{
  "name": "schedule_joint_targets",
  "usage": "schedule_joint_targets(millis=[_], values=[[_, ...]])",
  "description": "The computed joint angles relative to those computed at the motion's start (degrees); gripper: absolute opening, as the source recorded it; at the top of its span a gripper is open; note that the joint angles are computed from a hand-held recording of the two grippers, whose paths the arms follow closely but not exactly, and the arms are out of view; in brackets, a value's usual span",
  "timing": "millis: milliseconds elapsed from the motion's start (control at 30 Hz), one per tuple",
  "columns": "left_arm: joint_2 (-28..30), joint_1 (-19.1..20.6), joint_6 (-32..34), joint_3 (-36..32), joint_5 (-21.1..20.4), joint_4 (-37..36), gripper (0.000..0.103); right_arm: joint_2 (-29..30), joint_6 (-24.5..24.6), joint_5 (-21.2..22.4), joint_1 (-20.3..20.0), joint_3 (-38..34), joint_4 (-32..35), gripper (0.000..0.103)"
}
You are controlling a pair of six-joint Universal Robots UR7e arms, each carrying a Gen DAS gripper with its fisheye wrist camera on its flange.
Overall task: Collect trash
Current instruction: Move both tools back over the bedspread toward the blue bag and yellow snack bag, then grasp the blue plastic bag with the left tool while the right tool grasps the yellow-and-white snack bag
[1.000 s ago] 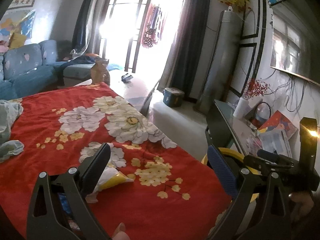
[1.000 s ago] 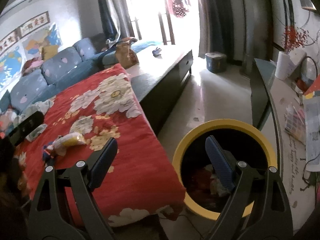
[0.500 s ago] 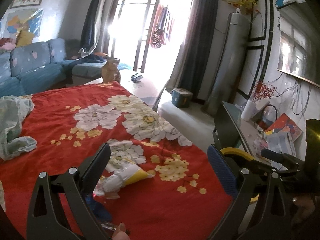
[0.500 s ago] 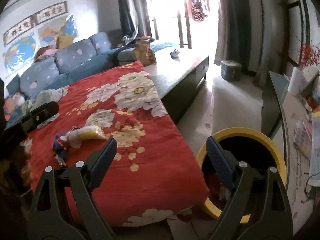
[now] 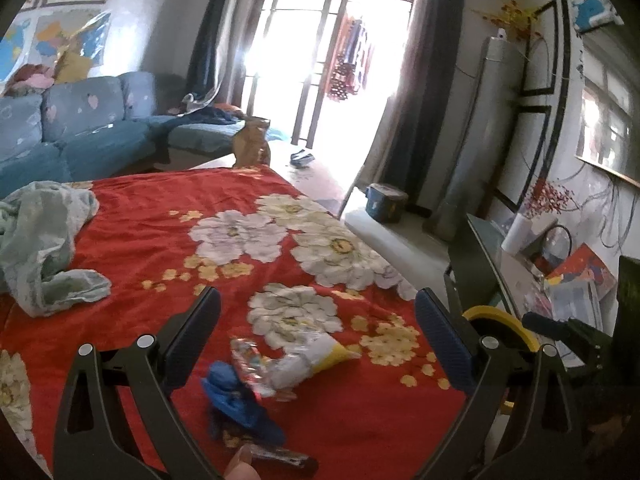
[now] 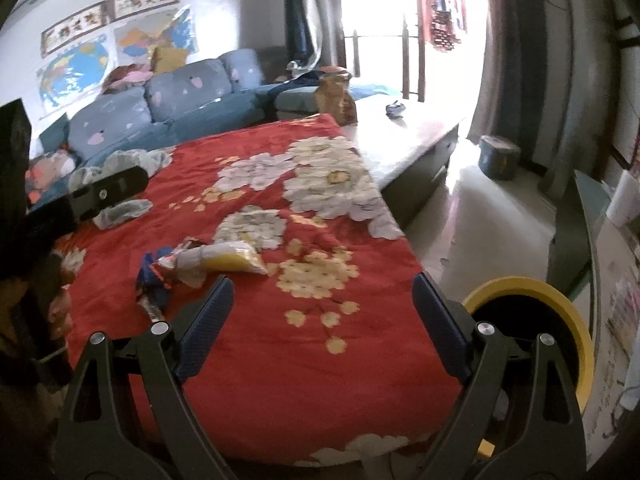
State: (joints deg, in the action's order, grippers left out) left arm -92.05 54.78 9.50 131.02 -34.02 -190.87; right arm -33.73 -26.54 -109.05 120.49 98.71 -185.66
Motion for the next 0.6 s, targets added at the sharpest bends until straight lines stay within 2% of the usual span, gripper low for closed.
schedule_joint_targets(millis=[267, 600], values=[[-2.6, 1.2, 0.3, -0.1, 1.3, 0.6, 0.094, 3.1, -2.0, 1.0, 1.5, -3.5, 3.6, 0.082], [-7.2, 4.7, -3.9, 0.0, 1.4, 6.5, 0.094, 7.7, -3.5, -0.3, 2.4, -8.6, 7.1, 0.082]])
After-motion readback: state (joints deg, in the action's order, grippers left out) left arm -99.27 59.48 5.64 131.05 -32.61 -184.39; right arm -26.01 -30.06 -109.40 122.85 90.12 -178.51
